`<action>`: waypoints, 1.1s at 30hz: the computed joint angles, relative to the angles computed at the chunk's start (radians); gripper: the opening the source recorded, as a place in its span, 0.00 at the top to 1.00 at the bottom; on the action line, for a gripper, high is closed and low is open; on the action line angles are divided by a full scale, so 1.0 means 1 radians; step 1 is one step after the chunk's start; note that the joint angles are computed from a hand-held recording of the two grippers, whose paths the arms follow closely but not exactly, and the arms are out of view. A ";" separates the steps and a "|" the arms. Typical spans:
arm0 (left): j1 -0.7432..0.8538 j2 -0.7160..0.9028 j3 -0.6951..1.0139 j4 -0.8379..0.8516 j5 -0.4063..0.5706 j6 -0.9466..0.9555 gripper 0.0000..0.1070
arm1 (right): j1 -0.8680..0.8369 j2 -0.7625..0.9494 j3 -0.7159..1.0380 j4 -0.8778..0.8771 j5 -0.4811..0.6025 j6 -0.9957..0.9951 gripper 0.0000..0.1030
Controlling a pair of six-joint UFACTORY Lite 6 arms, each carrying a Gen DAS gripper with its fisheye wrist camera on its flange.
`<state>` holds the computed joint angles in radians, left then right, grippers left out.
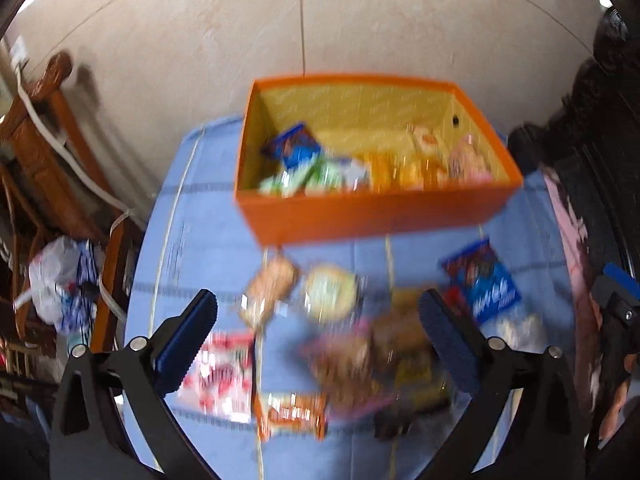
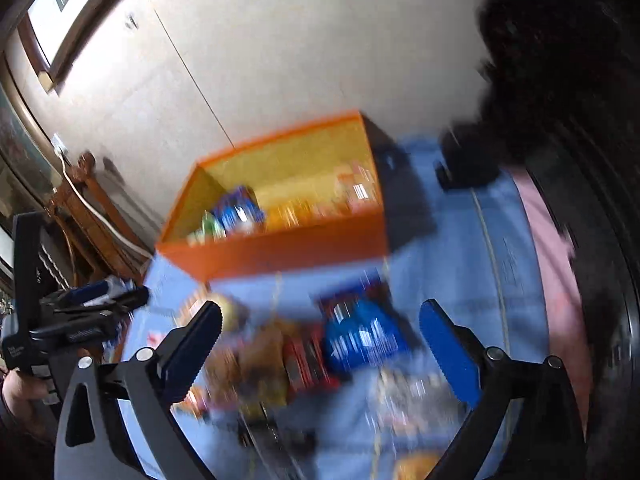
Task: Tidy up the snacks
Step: 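Carry both bags over the orange box and open both tools to drop them, then grasp the orange bread bag with the left tool while the right tool grasps the black-labelled tube pack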
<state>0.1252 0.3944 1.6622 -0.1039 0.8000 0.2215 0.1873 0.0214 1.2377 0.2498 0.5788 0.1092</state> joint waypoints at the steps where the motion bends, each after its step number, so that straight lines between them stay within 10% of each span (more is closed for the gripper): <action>1: 0.013 -0.050 -0.083 -0.005 -0.024 0.016 0.08 | -0.003 -0.046 -0.067 0.033 -0.006 -0.022 0.03; 14: 0.175 -0.421 -0.622 -0.096 -0.089 0.204 0.08 | 0.265 -0.216 -0.343 -0.185 -0.034 0.250 0.03; 33: 0.357 -0.405 -0.797 -0.103 -0.158 0.391 0.08 | 0.543 0.165 -0.280 -0.411 -0.109 0.498 0.20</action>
